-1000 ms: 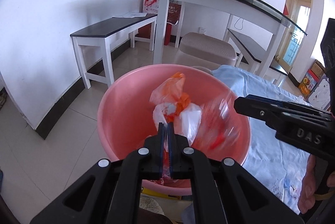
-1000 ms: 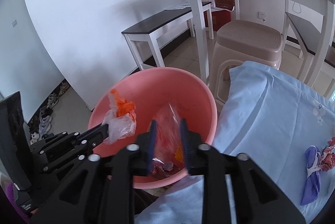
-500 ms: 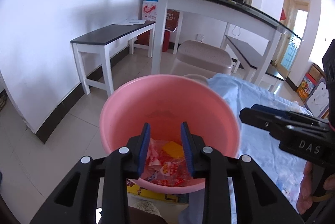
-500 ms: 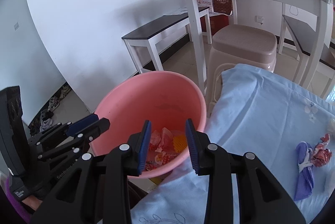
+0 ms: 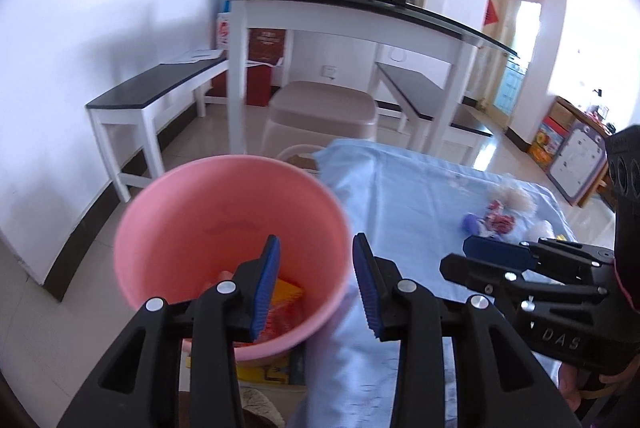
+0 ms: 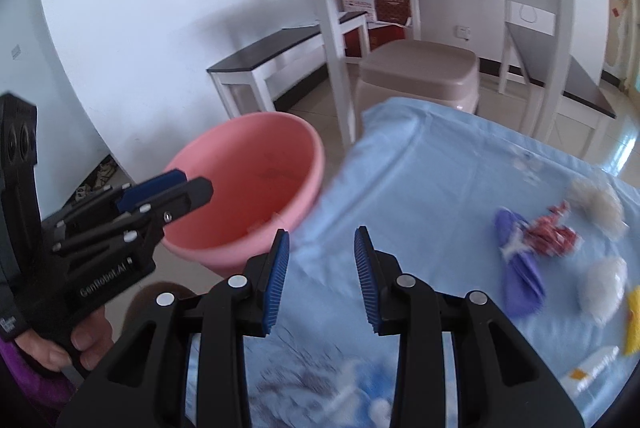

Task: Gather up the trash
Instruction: 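Move both open tools back over the remaining trash on the table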

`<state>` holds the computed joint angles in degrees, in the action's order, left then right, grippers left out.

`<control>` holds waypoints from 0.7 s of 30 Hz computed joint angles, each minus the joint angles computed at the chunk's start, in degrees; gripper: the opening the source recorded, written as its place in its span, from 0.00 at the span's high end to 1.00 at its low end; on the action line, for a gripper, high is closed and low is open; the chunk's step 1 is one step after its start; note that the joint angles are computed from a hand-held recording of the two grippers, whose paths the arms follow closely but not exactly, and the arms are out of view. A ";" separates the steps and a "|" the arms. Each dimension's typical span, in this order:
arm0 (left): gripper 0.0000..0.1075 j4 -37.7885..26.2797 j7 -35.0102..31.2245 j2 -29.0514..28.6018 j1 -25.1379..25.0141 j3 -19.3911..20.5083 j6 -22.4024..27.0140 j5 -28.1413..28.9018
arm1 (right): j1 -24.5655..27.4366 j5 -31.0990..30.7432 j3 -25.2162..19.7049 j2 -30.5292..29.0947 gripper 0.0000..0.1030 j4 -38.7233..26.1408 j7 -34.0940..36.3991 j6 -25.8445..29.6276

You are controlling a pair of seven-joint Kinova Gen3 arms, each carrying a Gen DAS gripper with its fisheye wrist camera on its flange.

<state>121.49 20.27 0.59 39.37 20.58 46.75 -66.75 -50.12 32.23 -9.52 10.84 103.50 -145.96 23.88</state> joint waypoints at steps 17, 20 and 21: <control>0.66 -12.70 -11.20 10.40 6.75 -4.27 -6.92 1.56 | 12.01 5.39 -4.39 -14.64 0.66 16.77 -11.75 0.94; 0.66 -15.17 -14.36 12.39 8.08 -5.77 -8.51 2.58 | 15.44 4.80 -4.93 -16.76 0.66 19.01 -12.02 0.50; 0.66 -16.40 -15.95 13.29 8.35 -6.16 -9.16 3.19 | 16.51 4.36 -5.04 -17.26 0.66 19.55 -11.88 0.24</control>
<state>105.09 4.32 13.88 47.72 14.42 37.59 -63.56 -33.61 36.59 -14.57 -6.42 123.05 -157.85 24.12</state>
